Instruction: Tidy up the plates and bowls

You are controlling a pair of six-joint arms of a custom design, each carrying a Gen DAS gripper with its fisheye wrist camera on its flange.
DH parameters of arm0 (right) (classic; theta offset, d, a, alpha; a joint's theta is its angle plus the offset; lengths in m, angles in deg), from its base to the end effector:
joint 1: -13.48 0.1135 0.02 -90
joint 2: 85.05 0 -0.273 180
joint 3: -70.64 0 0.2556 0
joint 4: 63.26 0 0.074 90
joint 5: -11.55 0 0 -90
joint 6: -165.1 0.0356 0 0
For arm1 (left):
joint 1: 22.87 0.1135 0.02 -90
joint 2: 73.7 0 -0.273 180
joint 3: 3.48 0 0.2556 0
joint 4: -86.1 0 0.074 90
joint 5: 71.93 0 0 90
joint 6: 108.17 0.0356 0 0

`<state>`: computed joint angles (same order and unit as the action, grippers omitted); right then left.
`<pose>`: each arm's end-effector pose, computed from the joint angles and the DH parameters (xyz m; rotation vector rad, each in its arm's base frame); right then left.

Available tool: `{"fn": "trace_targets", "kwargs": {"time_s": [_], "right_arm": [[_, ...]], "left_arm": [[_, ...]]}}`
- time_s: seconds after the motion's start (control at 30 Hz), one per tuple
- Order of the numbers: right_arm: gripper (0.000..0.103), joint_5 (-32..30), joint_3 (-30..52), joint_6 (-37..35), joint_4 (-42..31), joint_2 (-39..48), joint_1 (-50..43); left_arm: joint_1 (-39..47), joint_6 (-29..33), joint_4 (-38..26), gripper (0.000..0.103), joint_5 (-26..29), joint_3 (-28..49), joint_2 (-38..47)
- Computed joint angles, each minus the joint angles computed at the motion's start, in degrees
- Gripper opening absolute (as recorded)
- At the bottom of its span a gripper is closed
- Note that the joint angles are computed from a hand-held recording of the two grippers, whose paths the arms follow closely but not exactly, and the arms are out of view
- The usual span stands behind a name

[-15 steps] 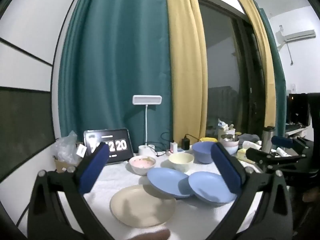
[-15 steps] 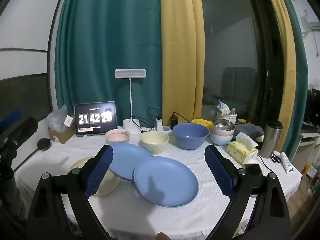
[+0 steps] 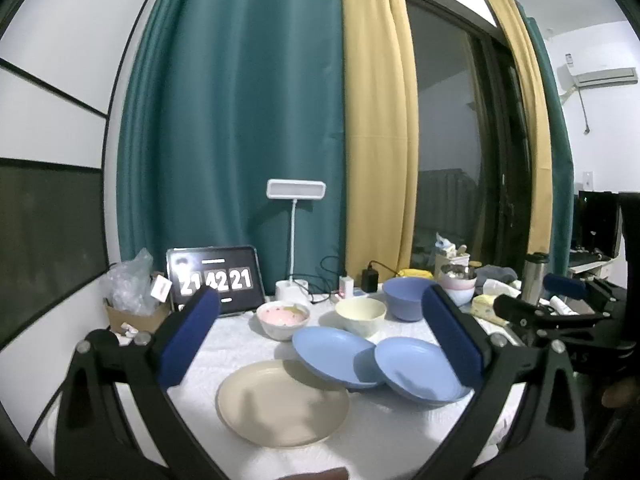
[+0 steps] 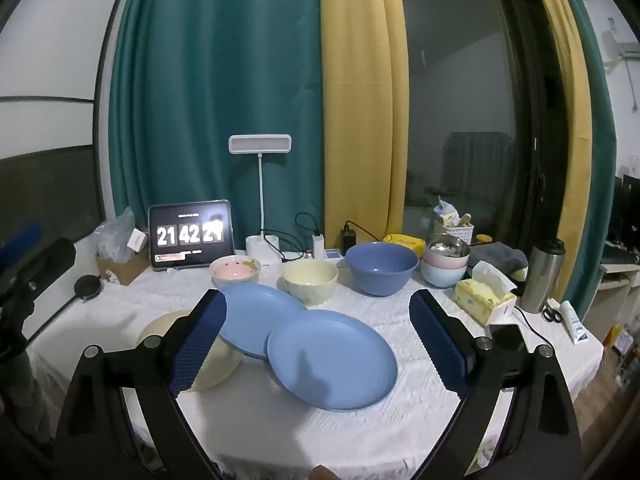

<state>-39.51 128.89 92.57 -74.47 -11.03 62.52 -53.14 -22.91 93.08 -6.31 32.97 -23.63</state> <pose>0.2014 0.1979 0.2604 -0.1199 1.9285 0.0765 0.1792 -0.0876 0.2503 0.0550 1.6764 -0.1018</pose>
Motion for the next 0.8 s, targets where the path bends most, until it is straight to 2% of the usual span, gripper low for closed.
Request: {"fn": "trace_targets", "kwargs": {"time_s": [0.8], "right_arm": [[0.096, -0.01, -0.15, 0.56, -0.1, 0.24, 0.08]], "left_arm": [[-1.22, -0.6, 0.4, 0.102, -1.68, -0.39, 1.39]]}}
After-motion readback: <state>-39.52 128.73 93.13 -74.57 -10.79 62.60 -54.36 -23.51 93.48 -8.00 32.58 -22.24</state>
